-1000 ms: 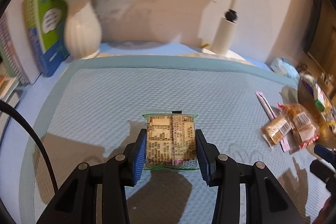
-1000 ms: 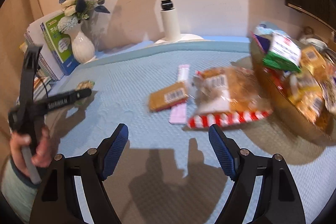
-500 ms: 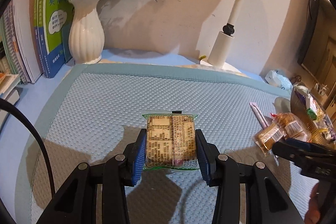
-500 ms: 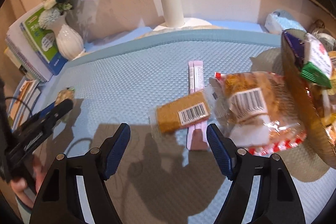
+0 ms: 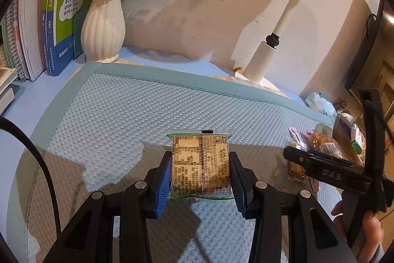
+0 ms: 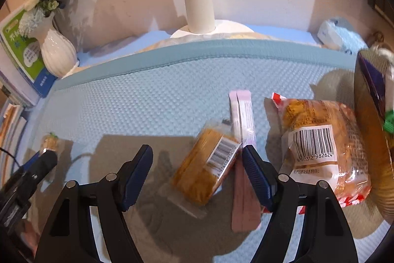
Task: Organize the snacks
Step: 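Grasp the green-wrapped cracker pack with the left tool while the right tool grasps the brown cake pack, then carry both packs over the amber bowl and open both tools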
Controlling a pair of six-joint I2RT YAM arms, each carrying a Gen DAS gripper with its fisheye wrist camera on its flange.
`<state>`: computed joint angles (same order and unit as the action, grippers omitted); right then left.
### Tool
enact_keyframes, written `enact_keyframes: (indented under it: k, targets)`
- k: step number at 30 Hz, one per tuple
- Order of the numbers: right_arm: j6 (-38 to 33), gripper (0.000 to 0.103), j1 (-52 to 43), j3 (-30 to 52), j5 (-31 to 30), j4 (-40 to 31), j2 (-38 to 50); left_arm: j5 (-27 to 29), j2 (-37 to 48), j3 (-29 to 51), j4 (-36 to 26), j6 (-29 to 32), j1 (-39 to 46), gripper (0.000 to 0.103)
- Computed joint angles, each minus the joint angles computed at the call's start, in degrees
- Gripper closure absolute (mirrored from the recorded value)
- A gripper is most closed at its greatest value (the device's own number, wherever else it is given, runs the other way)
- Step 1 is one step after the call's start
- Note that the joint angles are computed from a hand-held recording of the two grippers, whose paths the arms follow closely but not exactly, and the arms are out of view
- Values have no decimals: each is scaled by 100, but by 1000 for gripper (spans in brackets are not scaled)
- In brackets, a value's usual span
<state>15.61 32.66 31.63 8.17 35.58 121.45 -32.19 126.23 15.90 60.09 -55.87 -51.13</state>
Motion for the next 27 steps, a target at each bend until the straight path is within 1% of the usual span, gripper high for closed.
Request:
enact_keyframes:
  k: [2,3,5,7,8,12,14,17,18,21,25,27]
  targets:
    - [-38,64,58,193,14,-171,208,3,1,17,-15,26,-1,61]
    - [-58,65,102,120,121,71,274,3,1,23,-21,26,2,61]
    - [-157,69,187,36,225,124,236,34,30,-18,76,52,33,61]
    - [-262,69,165,-191,-41,241,67,58,54,-46,155,52,66,61]
    - [-323,69,139,-391,-276,373,-46,71,68,-53,185,55,81,61]
    - [-704,69,225,-1412,-880,1183,-403,66,97,-69,251,50,84,61]
    - [-722,69,364,-1707,-927,1425,-405,30,72,-36,156,55,54,61]
    - [-790,69,593,-1983,-646,1917,-115,-23,54,-9,71,72,17,61]
    - [-762,69,615,-1995,-618,1984,-17,-49,46,0,29,65,-7,61]
    - [-693,69,719,-2210,-491,2682,344,-112,6,52,-140,71,-72,61]
    - [-712,64,851,-2337,-391,2993,502,-229,-107,220,-611,117,-153,61]
    - [-729,65,923,-2385,-335,3141,568,-328,-150,289,-833,90,-210,61]
